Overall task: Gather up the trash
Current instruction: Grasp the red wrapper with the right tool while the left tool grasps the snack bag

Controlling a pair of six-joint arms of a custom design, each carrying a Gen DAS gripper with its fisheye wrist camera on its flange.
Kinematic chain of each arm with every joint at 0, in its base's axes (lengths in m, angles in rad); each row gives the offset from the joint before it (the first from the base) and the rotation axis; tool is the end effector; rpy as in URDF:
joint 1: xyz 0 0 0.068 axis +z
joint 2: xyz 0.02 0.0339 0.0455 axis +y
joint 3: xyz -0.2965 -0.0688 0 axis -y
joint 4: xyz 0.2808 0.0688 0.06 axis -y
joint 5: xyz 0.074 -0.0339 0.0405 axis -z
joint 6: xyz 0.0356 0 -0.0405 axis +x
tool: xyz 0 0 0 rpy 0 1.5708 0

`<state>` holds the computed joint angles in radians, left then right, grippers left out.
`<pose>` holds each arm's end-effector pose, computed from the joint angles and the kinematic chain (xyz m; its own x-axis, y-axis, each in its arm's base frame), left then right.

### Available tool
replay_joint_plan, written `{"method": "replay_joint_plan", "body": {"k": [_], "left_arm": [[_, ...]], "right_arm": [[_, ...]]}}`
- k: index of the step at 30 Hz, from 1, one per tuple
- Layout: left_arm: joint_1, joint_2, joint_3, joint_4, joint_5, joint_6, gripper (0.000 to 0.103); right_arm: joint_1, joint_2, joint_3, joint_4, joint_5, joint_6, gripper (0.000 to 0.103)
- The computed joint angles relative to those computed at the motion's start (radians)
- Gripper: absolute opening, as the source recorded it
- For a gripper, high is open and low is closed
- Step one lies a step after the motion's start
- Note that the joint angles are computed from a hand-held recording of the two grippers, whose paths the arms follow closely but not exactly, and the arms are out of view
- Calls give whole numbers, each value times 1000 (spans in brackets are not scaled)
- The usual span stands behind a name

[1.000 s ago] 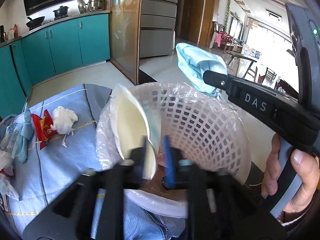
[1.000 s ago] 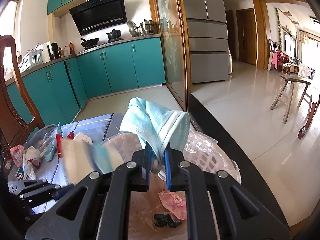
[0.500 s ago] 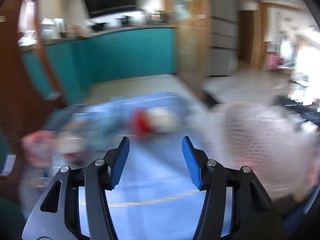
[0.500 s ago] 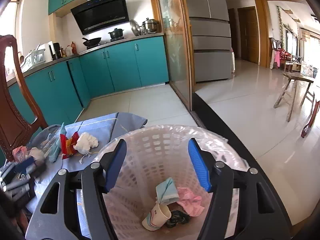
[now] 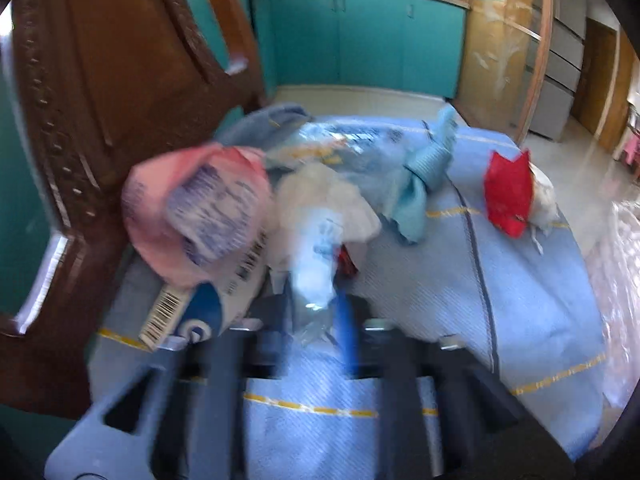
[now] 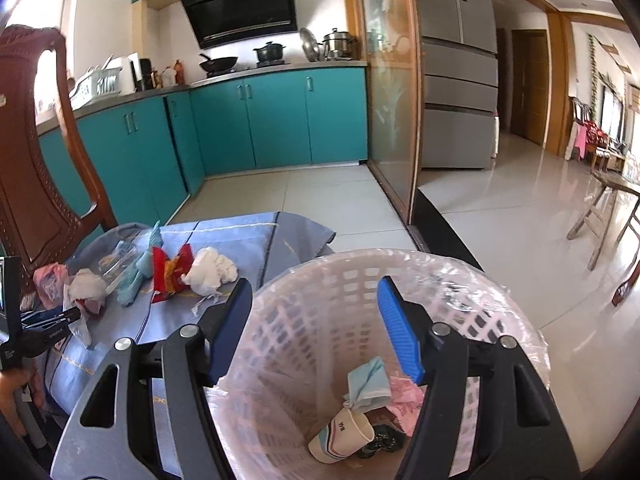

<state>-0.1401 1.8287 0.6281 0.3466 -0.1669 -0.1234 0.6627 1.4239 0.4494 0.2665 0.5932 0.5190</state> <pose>0.3225 -0.0395 0.0779 -0.7445 -0.0176 -0.6674 -0.0625 0.9971 0.0434 0.2192 0.1459 0.1408 -0.5321 0.1064 -0.8399 0.1020 0.9929 0.0611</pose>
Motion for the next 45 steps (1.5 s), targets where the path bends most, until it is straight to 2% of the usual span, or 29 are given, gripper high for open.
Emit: {"method": "replay_joint_plan", "body": {"k": [4,7,10,14,16,18,22,27,31,32,34,36,37,38,39,40,41,43,45], "left_arm": [[-41,-65,-118,135,3,30,14],[-100,-156,-191,168,39,51,14],[-152,-236,-229,140,107,57,13],[-223,-273,-272,141,147,50,13],[-227,-282,-284,123,202,46,13],[-222,-296,-304,113,241,48,13],[-187,-356,-338,62,254,91,13],[-49,-493,-401,-52,372,191,13],[7,-559,-437,-115,347,289,14],[27,-561,-442,-115,346,296,17],[69,-566,-441,-125,360,295,32],[124,-590,-439,-134,398,272,66],[145,-616,-437,-138,427,253,71],[158,-626,-434,-140,445,249,75],[157,-638,-423,-142,453,237,79],[144,-643,-412,-139,446,223,81],[122,-637,-403,-118,425,203,84],[84,-590,-377,-63,388,171,87],[13,-458,-299,-35,326,118,88]], "right_arm": [[28,53,36,1,4,-15,64],[46,92,65,3,-7,-26,64],[73,132,100,2,-14,-39,64],[104,178,145,-6,-13,-50,64],[114,191,162,-8,-21,-49,64],[103,194,168,15,-84,-45,64],[72,222,211,32,-225,-28,64],[51,315,343,-26,-298,-74,64],[29,436,503,-126,-307,-86,64],[24,479,549,-143,-313,-89,64],[26,565,642,-190,-294,-106,64],[32,627,711,-225,-262,-127,64],[35,653,735,-231,-252,-138,63],[36,678,761,-236,-249,-150,55],[36,696,781,-243,-259,-161,42],[33,707,793,-257,-274,-166,34],[29,714,799,-263,-303,-164,19],[25,701,774,-238,-345,-158,19],[27,669,734,-205,-357,-152,19]]}}
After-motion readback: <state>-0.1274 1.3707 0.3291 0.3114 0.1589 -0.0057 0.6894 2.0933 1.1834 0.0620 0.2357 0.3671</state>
